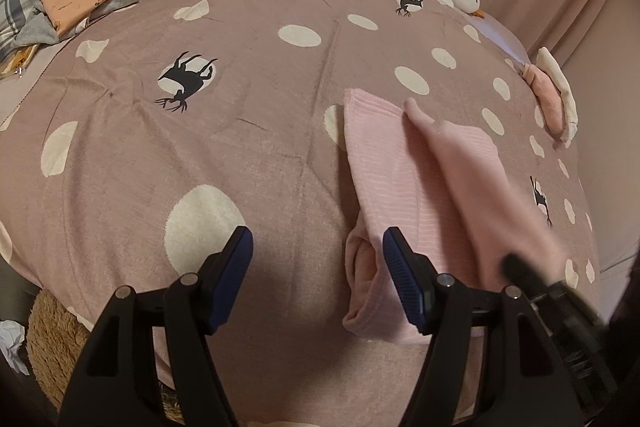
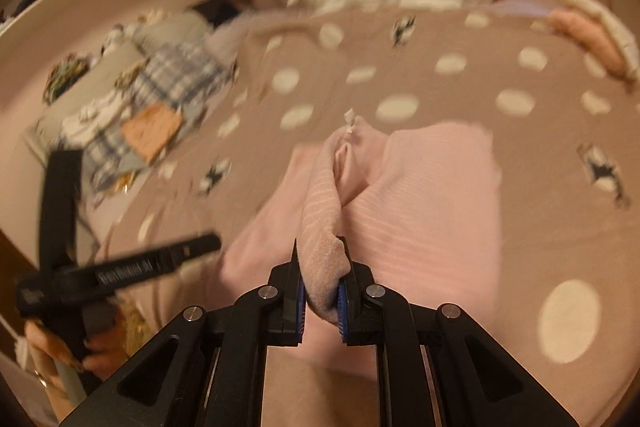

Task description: Fold small clothes

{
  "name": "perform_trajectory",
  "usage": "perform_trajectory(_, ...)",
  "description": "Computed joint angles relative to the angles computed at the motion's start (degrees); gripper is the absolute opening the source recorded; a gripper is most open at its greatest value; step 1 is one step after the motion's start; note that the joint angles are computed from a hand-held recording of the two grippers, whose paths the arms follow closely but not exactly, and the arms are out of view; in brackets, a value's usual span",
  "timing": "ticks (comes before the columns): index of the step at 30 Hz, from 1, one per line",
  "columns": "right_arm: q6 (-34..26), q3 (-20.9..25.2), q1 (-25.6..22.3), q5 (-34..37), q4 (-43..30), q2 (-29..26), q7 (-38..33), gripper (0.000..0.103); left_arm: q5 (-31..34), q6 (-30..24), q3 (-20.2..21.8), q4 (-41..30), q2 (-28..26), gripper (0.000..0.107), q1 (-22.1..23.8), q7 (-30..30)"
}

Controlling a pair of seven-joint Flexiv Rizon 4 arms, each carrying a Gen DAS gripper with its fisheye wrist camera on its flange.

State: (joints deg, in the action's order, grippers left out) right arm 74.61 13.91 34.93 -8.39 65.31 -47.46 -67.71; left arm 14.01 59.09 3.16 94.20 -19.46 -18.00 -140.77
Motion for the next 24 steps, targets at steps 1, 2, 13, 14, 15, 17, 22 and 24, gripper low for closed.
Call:
perform_trajectory(1, -1.61, 0.79, -0.26, 0.10, -0.81, -0.65, -0.49, 0.014, -0.09, -0.01, -0.05, 0.04, 0.02, 0.068, 0.06, 0.11)
perform_trajectory(2, -2.60, 1.32, -0.44, 0.40, -1.05, -0.83, -0.90, 0.014, -0.13, 0.09, -0.06, 0.09, 0.03, 0.068, 0.07, 0.07)
perform_trajectory(13, -5.09, 3.60, -2.25, 6.48, 0.35, 1.56, -5.78, 0.019, -9.26, 9.60, -4.19, 3.40, 0.58, 0.071, 3.61, 8.23)
perform_trajectory(14, -4.24, 3.03, -2.11, 6.36, 0.90, 1.90, -5.67, 0.024, -11.77, 11.34, -5.33, 3.97, 0.39, 0.071, 4.45, 10.56)
perform_trajectory(15, -2.71, 2.42, -2.05, 6.41, 2.25, 2.70, -5.22, 0.039, -15.30, 13.21, -7.32, 4.49, -0.04, 0.071, 5.78, 14.07)
perform_trajectory(17, 0.86, 1.68, -2.62, 6.88, 5.19, 4.45, -3.65, 0.058, -19.70, 14.86, -9.27, 4.34, -1.05, 0.075, 6.73, 19.07)
perform_trajectory(22, 4.23, -5.95, -0.48, 4.06, 9.88, 6.90, 6.39, 0.059, -28.43, 11.64, -13.44, -1.46, -6.82, 0.079, 8.18, 31.62)
perform_trajectory(24, 4.68, -9.00, 0.60, 2.21, 11.40, 7.43, 10.73, 0.059, -29.69, 7.54, -12.63, -5.33, -9.62, 0.079, 7.15, 33.46)
